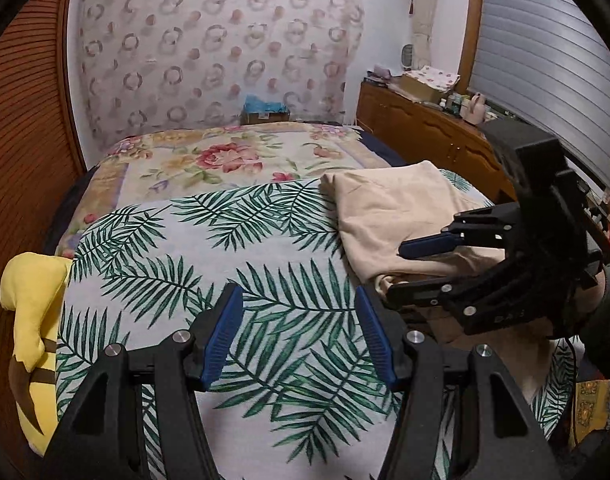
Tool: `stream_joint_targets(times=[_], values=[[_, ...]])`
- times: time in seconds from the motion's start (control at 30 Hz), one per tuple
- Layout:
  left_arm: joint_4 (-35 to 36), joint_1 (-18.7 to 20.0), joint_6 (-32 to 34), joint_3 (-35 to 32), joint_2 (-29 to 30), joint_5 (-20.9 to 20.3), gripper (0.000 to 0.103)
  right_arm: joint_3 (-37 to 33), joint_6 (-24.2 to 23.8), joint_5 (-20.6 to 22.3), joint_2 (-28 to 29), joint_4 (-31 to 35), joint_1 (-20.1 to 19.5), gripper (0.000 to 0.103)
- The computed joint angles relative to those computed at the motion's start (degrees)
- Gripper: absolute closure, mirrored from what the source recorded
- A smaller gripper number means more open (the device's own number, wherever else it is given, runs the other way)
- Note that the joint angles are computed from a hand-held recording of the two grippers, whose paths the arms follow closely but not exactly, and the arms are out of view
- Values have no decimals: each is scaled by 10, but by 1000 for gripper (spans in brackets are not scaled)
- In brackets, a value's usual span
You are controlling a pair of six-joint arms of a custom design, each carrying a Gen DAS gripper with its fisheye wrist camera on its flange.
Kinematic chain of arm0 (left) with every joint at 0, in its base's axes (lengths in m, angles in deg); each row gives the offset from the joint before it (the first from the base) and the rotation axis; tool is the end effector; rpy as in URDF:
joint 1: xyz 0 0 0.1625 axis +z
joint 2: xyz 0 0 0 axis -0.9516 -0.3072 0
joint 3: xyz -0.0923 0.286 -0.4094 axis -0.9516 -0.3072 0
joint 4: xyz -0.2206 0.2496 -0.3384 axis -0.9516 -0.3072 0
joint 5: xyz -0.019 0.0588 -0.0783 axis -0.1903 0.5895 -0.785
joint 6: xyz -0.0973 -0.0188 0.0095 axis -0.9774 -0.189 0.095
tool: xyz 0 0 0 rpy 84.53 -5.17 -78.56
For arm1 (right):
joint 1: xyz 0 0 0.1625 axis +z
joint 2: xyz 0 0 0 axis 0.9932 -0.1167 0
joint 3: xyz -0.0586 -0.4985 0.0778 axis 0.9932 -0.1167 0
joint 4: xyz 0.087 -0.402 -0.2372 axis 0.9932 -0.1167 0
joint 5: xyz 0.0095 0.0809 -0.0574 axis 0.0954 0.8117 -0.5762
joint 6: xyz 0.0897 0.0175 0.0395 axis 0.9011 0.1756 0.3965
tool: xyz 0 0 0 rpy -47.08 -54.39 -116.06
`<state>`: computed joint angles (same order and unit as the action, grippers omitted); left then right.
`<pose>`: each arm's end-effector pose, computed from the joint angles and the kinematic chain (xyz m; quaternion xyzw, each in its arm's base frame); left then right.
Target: Fold small clothes
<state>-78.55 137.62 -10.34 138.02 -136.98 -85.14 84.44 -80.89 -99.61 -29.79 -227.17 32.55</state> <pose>-0.0606 -0.5114 0.2793 0.4406 0.8621 -0.2126 0.1318 0.3051 -0.4667 0.0023 0.2404 -0.8877 0.2571 0.2969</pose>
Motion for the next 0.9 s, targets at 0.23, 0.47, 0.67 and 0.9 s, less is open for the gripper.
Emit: stream_joint_targets(times=[0.23, 0.47, 0.67, 0.9], values=[[1, 4, 4, -2, 14, -6, 44, -20, -12, -34, 5, 46, 0, 91], [12, -9, 6, 10, 16, -10, 44, 34, -15, 38, -54, -81, -7, 92], [19, -24, 7, 22, 11, -10, 44, 52, -36, -34, -92, -167, -26, 92], [27, -38, 0, 34, 6, -3, 44, 12, -75, -189, -78, -220, -92, 76]])
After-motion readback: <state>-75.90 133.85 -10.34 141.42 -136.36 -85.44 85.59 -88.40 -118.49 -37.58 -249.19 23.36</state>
